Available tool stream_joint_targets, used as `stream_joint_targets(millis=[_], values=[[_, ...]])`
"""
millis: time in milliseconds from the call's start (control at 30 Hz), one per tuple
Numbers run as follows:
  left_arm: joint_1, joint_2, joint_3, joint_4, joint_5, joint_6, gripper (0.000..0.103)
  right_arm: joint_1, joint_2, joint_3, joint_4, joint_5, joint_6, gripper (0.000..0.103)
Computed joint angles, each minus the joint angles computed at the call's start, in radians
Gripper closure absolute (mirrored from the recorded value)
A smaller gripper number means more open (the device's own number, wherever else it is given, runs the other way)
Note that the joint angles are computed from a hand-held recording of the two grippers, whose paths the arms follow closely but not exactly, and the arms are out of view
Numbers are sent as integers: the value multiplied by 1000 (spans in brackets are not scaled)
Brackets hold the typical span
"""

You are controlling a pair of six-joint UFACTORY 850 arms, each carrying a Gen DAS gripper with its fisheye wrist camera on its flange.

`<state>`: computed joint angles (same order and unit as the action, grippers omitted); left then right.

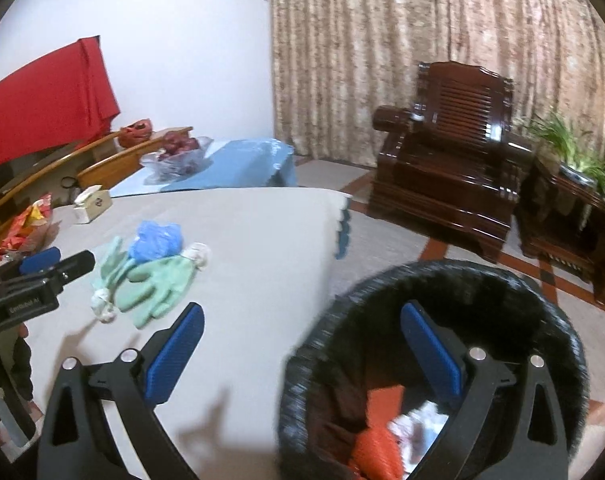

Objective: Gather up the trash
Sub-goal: 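Return both tools to the table and grasp a green rubber glove with the left tool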

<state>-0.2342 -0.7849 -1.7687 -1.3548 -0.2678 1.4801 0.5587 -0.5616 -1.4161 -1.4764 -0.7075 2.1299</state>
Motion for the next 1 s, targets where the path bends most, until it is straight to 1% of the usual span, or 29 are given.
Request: stream_joint_targets(millis=[33, 67, 100, 167, 200, 267, 333, 400, 567, 600, 733, 833, 900, 967, 1000], values=[[7, -8, -10, 22, 8, -23, 14, -2, -15, -21, -5, 9, -4, 6], [14, -21, -29, 75, 17, -79, 15, -4, -31, -43, -13, 19, -6, 6], [19, -28, -38, 101, 20, -108, 18, -4, -44, -61, -15, 25, -9, 6], [33, -57, -80, 218, 25, -234, 20, -7, -73, -100, -22, 42, -18, 6], [36, -66, -90, 253, 29, -273, 20, -9, -92, -127, -26, 53, -26, 6], [48, -99, -136, 371, 24, -399, 22, -11, -121, -165, -31, 66, -41, 6], [53, -121, -163, 434, 23, -465, 23, -16, -155, -214, -25, 85, -65, 6], [57, -155, -210, 542, 9, -577, 25, -24, -188, -258, -11, 104, -91, 6], [56, -222, -300, 699, -23, -749, 28, -40, -275, -383, 70, 123, -202, 6], [55, -246, -334, 747, -41, -799, 29, -44, -286, -396, 77, 128, -213, 6], [53, -303, -414, 828, -84, -886, 32, -57, -343, -478, 171, 134, -314, 7], [52, -354, -494, 886, -136, -945, 38, -67, -385, -537, 248, 146, -389, 10], [53, -381, -535, 910, -167, -970, 45, -70, -406, -565, 283, 152, -426, 11], [53, -407, -576, 927, -198, -992, 49, -74, -422, -585, 313, 158, -460, 11], [54, -418, -591, 925, -210, -993, 50, -75, -434, -601, 332, 161, -479, 11]])
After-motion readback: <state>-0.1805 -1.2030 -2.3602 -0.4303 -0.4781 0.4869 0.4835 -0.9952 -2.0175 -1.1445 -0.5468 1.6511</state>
